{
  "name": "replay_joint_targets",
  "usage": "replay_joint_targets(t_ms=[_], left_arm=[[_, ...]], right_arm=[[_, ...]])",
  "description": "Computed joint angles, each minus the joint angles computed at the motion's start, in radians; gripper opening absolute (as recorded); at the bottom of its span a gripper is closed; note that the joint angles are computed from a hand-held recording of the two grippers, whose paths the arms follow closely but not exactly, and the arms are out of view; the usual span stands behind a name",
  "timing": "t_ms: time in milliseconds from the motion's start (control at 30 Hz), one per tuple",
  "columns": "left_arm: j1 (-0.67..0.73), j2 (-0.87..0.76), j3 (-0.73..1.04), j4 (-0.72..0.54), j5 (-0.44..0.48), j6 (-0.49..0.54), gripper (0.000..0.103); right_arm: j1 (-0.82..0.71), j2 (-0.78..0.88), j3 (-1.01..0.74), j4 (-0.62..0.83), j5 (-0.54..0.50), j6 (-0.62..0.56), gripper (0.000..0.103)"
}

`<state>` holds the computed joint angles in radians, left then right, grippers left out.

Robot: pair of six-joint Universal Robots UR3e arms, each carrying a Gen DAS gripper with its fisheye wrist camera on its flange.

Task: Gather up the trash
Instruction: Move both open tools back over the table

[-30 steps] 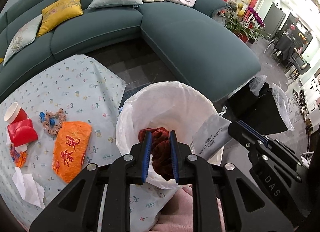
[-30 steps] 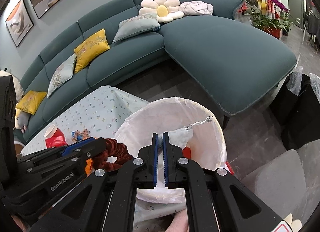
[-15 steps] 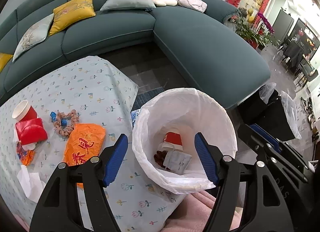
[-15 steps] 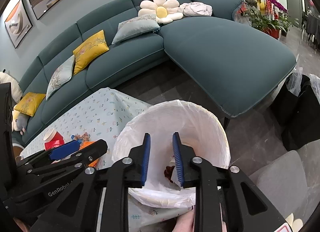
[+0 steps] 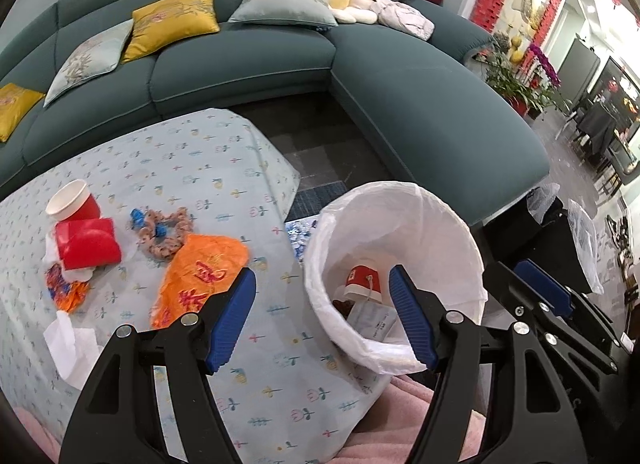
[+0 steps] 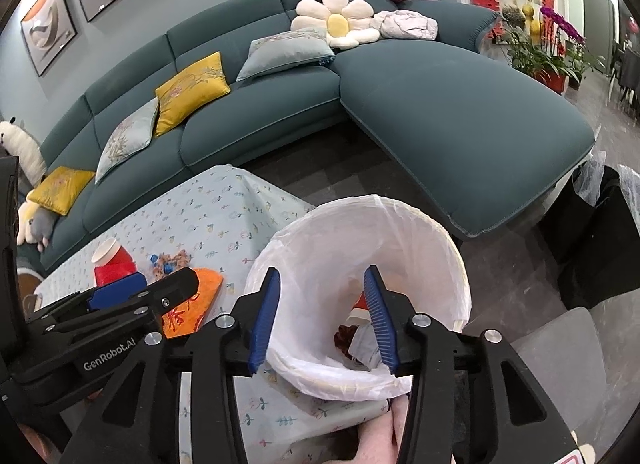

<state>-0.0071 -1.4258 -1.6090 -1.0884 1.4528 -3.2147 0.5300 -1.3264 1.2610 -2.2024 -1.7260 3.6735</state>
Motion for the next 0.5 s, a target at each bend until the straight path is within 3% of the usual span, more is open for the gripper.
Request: replay_joint_targets(t_ms=[300,500], left_arm=[[0.153,0.158,-0.128,-0.034,-0.034,0.062,0.066],[0.361,0.299,-0.221,-0.124,-0.094,0.172,0.066]], right_arm=[[0.084,0.085,-0.143,0.067,-0.035,0.014,0.052],[0.153,0.196,-0.304,0.133,-0.045,0.022,0.053]])
